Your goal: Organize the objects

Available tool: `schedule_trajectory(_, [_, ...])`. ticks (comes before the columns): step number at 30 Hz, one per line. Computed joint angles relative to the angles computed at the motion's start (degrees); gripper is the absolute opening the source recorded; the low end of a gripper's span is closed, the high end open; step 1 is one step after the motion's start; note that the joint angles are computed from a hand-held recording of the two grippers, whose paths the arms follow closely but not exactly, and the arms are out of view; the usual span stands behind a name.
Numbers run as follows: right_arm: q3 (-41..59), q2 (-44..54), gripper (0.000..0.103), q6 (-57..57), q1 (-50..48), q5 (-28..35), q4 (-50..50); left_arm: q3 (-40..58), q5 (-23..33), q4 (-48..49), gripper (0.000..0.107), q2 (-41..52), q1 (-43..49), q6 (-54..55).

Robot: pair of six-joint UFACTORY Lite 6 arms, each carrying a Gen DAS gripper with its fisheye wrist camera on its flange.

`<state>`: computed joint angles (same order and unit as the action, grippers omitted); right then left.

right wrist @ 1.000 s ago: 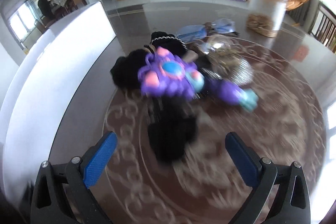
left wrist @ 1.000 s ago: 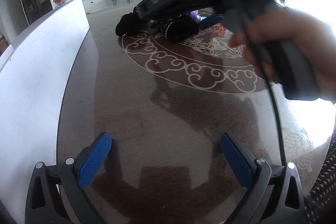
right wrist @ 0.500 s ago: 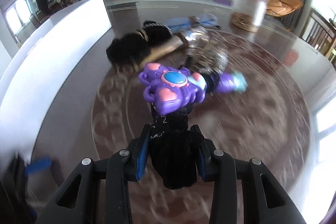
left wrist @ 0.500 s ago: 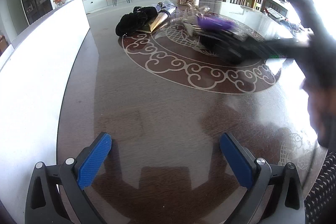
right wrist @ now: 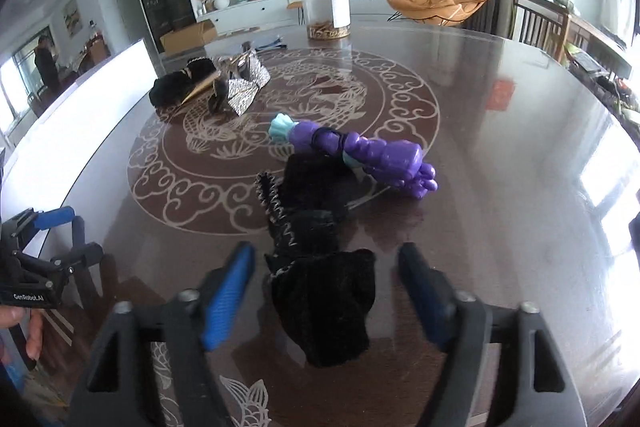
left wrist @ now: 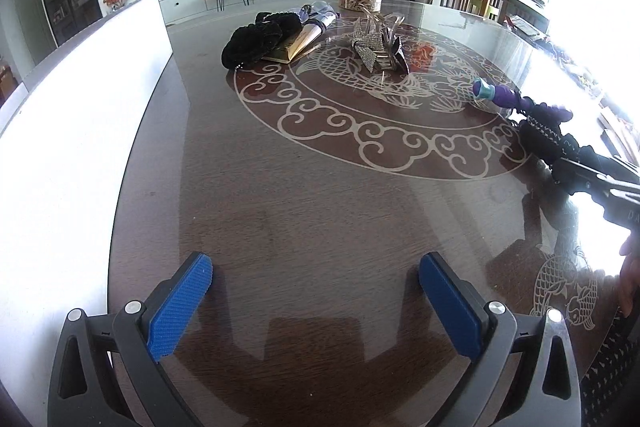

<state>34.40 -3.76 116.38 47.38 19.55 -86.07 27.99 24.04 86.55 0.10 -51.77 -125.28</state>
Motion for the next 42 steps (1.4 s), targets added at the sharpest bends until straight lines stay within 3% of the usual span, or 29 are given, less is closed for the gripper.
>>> schedule_trajectory(6, [2.8, 3.3, 0.084, -7.2, 3.6, 3.1, 6.4, 0.2, 0.1, -0.4, 0.103, 0.2, 0.0, 0.3])
schedule_trajectory(14, [6.3, 7.8, 0.096, -12.9, 9.8, 11.7, 11.5, 0.1, 0.1, -0.4, 0.103, 0.0, 0.1, 0.4])
schedule_trajectory(21, [5.6, 6.6, 0.100, -14.5, 7.0, 8.1, 12.9, 0.4, 0.3, -1.1, 0.103, 0.2, -0.1, 0.9])
schedule_trajectory(27, [4.9, 5.7, 0.101, -14.8, 6.3, 6.8, 13.3, 6.5, -6.9, -17.1, 0.103, -1.8, 9.8, 23.1])
schedule_trajectory(29, [4.8, 5.6, 0.101, -15.0, 6.1, 6.5, 13.2, 11.5, -9.7, -26.0, 0.103, -1.1, 15.4, 35.1])
schedule_trajectory(32, [4.6, 5.4, 0.101, -15.5, 5.2, 4.8, 13.4, 24.5, -12.4, -40.4, 0.103, 8.0, 22.9, 53.1])
schedule_trajectory(36, [4.3, 5.1, 0.101, -15.9, 4.1, 2.9, 13.7, 48.5, -4.9, -55.8, 0.103, 26.8, 29.2, 75.3])
schedule_trajectory(39, [4.3, 5.2, 0.101, -16.0, 3.9, 2.6, 13.9, 66.4, 1.6, -61.6, 0.103, 40.5, 31.9, 83.6])
schedule_trajectory(42, [4.3, 5.2, 0.101, -16.0, 3.9, 2.4, 14.0, 77.8, 3.6, -67.8, 0.103, 49.2, 33.6, 89.8])
